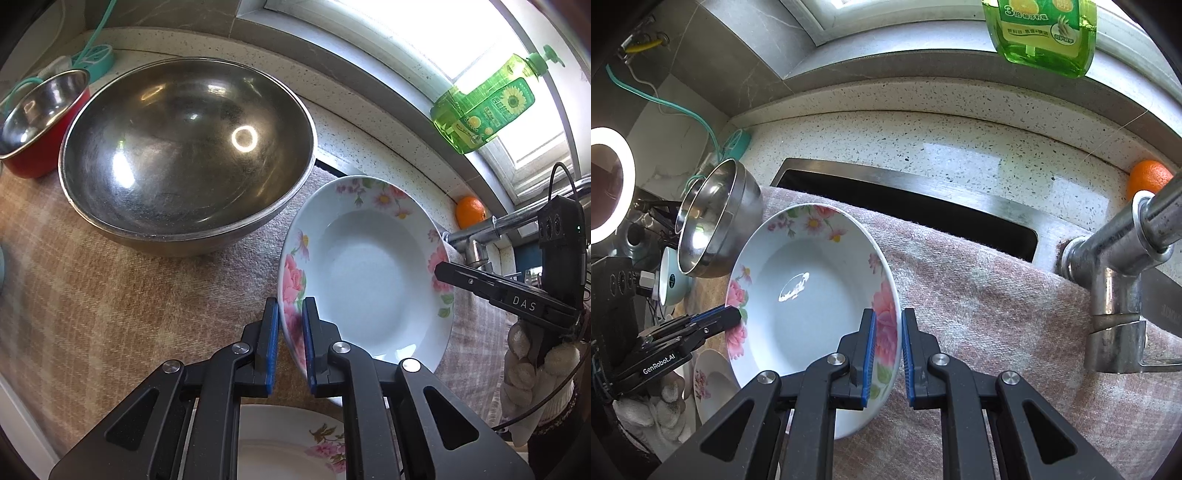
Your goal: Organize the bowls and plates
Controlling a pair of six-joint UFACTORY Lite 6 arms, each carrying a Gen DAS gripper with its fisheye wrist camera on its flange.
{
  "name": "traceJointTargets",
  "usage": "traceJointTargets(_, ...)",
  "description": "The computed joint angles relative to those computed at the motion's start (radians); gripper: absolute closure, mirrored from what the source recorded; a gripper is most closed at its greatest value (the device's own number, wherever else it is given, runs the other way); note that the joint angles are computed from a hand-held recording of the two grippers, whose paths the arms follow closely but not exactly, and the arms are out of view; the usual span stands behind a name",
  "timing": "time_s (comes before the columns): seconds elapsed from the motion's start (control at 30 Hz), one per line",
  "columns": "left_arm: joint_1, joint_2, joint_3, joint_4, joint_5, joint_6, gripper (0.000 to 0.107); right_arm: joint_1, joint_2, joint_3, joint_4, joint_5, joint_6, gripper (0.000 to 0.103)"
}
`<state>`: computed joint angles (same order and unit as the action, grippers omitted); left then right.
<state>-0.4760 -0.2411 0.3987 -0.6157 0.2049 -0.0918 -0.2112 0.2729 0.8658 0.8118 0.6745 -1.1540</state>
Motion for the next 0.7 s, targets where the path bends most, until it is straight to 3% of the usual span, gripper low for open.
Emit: traceJointTargets(0.7, 0.015, -0.257, -0.061, 0.191, 0.141, -0.151, 0.097, -0.042, -0.243, -0.143, -0.011, 0.064, 0.069, 0.090)
